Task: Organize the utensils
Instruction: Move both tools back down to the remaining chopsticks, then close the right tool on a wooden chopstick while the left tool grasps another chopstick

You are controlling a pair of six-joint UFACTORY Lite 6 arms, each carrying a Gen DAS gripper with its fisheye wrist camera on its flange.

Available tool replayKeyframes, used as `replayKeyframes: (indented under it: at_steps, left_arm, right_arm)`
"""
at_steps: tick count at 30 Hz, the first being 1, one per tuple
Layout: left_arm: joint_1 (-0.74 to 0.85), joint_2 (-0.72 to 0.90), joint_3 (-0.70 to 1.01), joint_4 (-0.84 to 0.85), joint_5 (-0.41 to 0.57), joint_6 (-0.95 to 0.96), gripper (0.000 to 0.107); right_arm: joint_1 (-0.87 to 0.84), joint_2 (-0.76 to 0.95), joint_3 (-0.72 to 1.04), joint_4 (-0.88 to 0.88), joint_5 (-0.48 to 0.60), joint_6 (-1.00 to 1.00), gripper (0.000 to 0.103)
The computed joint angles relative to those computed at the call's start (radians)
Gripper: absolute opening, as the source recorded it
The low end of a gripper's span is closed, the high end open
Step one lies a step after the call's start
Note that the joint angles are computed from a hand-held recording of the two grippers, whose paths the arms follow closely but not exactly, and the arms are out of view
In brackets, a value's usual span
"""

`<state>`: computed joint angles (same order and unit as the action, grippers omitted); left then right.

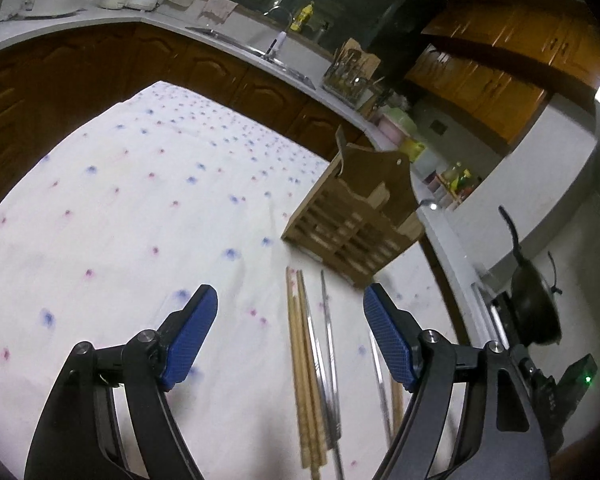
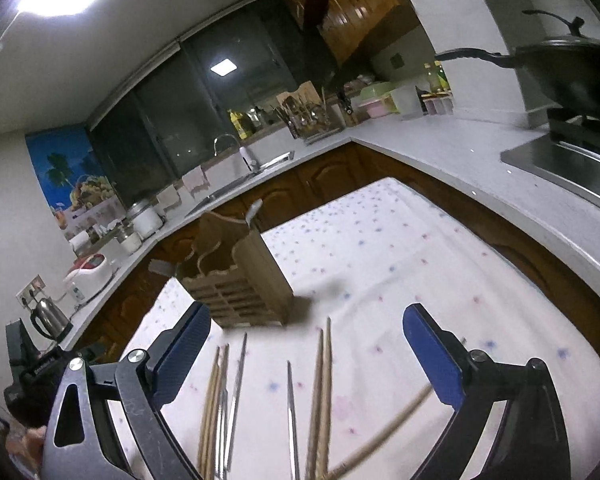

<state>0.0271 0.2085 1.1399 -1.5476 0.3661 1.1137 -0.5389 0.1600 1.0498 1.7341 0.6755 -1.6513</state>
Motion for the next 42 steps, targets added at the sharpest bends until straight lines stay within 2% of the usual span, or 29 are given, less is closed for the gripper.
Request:
replayKeyframes:
  at_steps: [7,14,20,22,25,29,33,42]
  left_arm:
    - [-0.023,-0.021,-0.063,-0.015,-0.038,0.033,0.077]
    - [-0.059,-0.005,-0.051,0.082,-0.076,-0.058,0.077]
    - [-0.095,0.037,0.009,0.287,-0.123,-0.245,0.077]
    - [-0.104,0.073,0.05,0.403,-0.127,-0.357,0.077]
    - [-0.118,0.142,0.133,0.599,-0.122,-0.545,0.076]
    - [-0.142,0.248,0.261,0.79,-0.109,-0.72,0.073]
    - [-0.165,0.401,0.461,1.021,-0.049,-0.933,0.056]
    - [-0.203,0.703,0.905,1.275,0.12,-1.144,0.041]
  right_arm:
    - [-0.029,-0.011,-0.097,-0.013,-0.009,-0.039,0.098]
    - [-0.036,0.008,-0.102,-0.028,-0.023,-0.029,0.098]
    - [-0.016,0.03,-0.08,-0.033,-0.025,-0.032,0.097]
    - [0.001,0.043,-0.066,-0.038,-0.033,-0.027,0.097]
    - [0.028,0.075,-0.032,-0.056,-0.049,-0.015,0.089]
    - [0.068,0.143,0.053,-0.115,-0.086,0.046,0.071]
    - [0.125,0.245,0.182,-0.22,-0.149,0.151,0.054]
    - [0.245,0.497,0.49,-0.596,-0.23,0.507,0.034]
